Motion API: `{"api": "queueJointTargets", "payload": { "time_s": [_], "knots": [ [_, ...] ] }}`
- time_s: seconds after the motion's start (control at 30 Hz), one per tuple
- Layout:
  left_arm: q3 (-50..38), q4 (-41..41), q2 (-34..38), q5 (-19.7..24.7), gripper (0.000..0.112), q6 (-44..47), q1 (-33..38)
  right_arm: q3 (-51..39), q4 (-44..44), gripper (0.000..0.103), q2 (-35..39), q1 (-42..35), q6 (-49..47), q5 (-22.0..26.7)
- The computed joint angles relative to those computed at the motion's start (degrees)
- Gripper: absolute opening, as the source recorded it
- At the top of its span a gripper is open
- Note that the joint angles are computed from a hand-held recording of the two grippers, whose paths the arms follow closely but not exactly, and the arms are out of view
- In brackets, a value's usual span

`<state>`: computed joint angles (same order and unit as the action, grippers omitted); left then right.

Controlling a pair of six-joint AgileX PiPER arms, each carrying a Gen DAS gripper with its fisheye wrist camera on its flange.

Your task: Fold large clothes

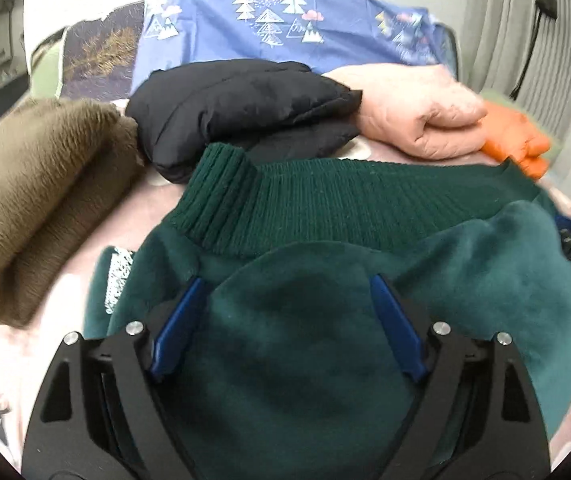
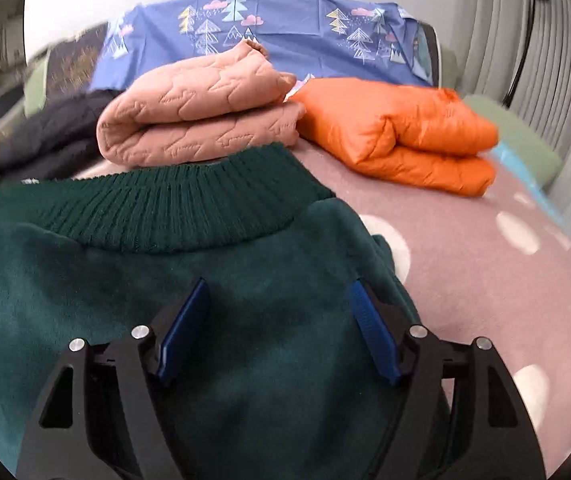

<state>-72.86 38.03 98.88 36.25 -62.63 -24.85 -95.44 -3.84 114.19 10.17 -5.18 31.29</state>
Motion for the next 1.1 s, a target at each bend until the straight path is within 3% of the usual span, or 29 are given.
{"api": "queueJointTargets", "payload": {
  "time_s": [0.1,0.13,0.2,0.27,0.3,0.37,0.43,0.5,0.6,0.67,0.77,0.87,0.9,1.03,1.1],
  "knots": [
    [-0.4,0.6,-2.4,5.8,0.085,-2.0,-2.6,0.7,6.0,0.073,-3.3,-1.7,-1.9,4.8],
    [1.2,3.2,-4.3,7.5,0.085,-4.3,-4.4,4.6,7.0,0.073,-6.7,-1.9,-0.5,3.6],
    [6.0,7.7,-7.8,8.1,0.085,-8.2,-7.3,15.2,2.1,0.074,-13.8,-1.3,2.3,-4.1],
    [13.1,13.0,-11.6,3.7,0.085,-14.9,-8.2,21.1,-9.3,0.077,-16.2,-0.7,5.5,-8.0],
    [16.3,13.4,-13.0,-1.9,0.086,-16.8,-6.3,22.4,-13.0,0.078,-14.4,-0.3,8.3,-7.1],
    [19.4,12.1,-13.8,-8.3,0.088,-19.7,-3.3,23.4,-15.8,0.084,-12.7,-0.4,12.8,-8.2],
    [18.0,10.7,-13.7,-5.6,0.088,-18.0,-4.2,18.6,-11.2,0.088,-10.9,-1.2,9.1,-3.4],
    [14.3,7.1,-14.4,3.5,0.085,-15.4,-8.0,14.0,-2.9,0.084,-11.6,-3.3,4.0,3.5],
    [15.8,13.0,-18.7,10.4,0.085,-19.6,-14.8,18.8,12.8,0.082,-19.8,-6.0,-10.7,2.3],
    [17.3,12.6,-20.7,13.4,0.085,-20.8,-16.6,21.6,24.1,0.082,-24.3,-6.1,-22.1,1.5],
    [20.1,6.4,-19.6,10.7,0.085,-18.1,-13.2,25.9,34.6,0.082,-28.4,-2.1,-34.7,0.1],
    [24.5,10.1,-18.6,8.2,0.086,-24.3,-13.7,25.5,27.4,0.084,-18.9,3.4,-29.5,0.6],
    [24.5,10.3,-18.9,9.1,0.086,-24.7,-14.3,24.0,26.9,0.094,-17.2,3.2,-27.7,1.4],
    [23.9,9.5,-19.0,10.0,0.086,-23.0,-14.5,13.6,32.3,0.094,-13.1,-3.2,-27.2,18.6],
    [24.7,9.7,-19.8,9.4,0.086,-23.7,-14.3,11.4,31.6,0.091,-13.1,-4.3,-26.1,21.8]
  ]
}}
